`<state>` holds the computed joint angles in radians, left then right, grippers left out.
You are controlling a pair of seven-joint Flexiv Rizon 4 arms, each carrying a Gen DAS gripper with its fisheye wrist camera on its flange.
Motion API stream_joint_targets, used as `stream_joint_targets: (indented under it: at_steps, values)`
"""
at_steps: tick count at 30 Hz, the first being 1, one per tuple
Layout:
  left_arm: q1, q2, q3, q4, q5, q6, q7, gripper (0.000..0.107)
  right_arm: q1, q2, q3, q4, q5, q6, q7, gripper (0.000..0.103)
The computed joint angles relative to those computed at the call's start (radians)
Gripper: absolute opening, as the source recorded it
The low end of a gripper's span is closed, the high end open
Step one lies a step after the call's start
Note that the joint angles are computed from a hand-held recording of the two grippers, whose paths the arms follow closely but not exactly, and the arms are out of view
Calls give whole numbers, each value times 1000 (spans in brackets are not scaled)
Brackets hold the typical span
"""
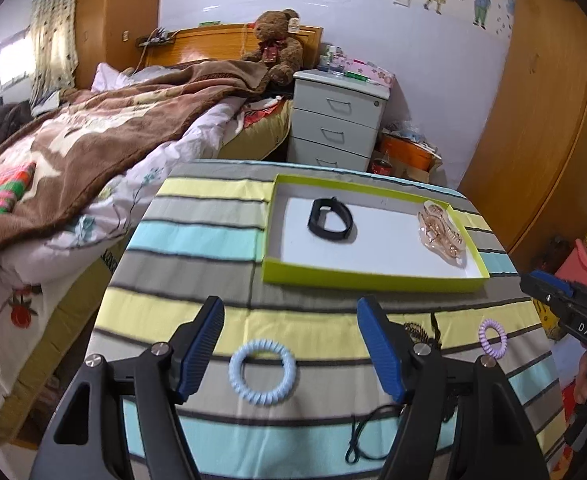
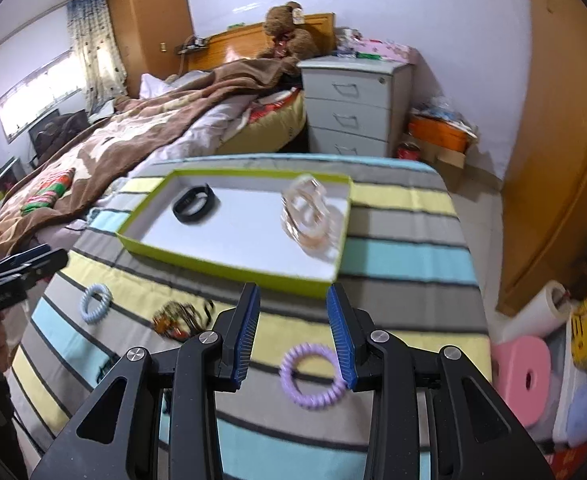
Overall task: Organize jewelry
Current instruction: 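Move the right tool to the purple coil hair tie and grasp it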
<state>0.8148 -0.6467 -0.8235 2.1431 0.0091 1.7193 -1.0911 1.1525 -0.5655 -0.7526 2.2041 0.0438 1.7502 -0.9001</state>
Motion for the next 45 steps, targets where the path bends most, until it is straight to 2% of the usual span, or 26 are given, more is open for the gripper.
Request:
stream_joint_targets:
  at_steps: [6, 12, 27, 33, 35, 36, 37, 45]
  values:
    - [69, -26, -19, 41, 22, 22, -22, 71, 25, -24, -16, 47, 19, -23, 44, 36]
    - [80, -23, 29, 58, 32, 37, -60, 72, 56, -65, -48, 80, 23, -17, 60, 36]
    - [111, -38, 20, 78, 47, 14, -61, 73, -41, -64, 45, 48, -51, -60, 53, 36]
    - [101, -26, 31, 83, 31, -3, -50, 73, -31, -74, 37, 42, -73, -72, 76, 36]
    - [95, -21, 37, 83, 21, -10, -48, 73, -25, -79, 33, 44, -69, -63, 85, 28]
    - [92, -20, 39, 81, 16, -14, -47, 73, -19, -81, 28, 44, -68, -64, 87, 17]
    - [94, -21, 37, 82, 14, -16, -41, 73, -14, -82, 25, 45, -68, -64, 88, 13]
    - [78, -20, 45, 63, -26, -39, -9, 73, -2, -85, 19, 52, -43, -47, 107, 10]
